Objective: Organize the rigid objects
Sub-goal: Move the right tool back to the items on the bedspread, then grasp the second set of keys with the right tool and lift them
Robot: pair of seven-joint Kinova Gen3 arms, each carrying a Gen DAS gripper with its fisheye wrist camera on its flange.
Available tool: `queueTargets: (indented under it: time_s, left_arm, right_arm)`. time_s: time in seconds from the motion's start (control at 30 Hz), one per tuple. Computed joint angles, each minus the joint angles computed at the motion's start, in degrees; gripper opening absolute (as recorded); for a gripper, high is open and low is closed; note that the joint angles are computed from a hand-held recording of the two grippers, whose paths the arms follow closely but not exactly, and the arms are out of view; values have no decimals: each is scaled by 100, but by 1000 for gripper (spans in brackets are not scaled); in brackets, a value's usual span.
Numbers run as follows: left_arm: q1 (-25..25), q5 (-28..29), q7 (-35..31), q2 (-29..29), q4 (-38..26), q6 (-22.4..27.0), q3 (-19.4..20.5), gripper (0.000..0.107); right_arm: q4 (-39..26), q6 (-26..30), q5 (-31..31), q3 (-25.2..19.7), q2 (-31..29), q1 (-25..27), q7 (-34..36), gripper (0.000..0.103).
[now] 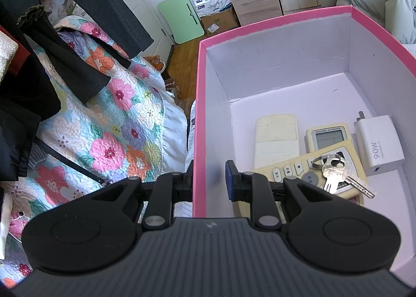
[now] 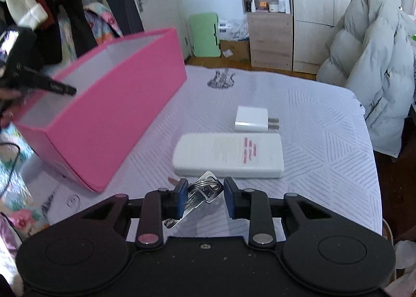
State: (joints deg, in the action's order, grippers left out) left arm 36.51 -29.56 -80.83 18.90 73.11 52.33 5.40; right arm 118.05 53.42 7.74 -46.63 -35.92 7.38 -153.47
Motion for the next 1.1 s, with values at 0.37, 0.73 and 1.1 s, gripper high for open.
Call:
queueTargets:
  time_s: [0.37, 0.73, 1.1]
  left_arm:
    - [0, 1, 1, -1, 10, -16, -2, 20]
    - [-121, 199, 46, -64, 50, -115, 22, 17]
    - [-310, 481, -120, -113, 86, -229, 63, 17]
  right_arm:
    - [-257, -227, 11, 375, -239, -13, 250, 34]
    - [-952, -1011, 198, 799, 164, -26, 1057, 34]
    - [-1715, -2134, 291, 1494, 2153, -1033, 1357, 34]
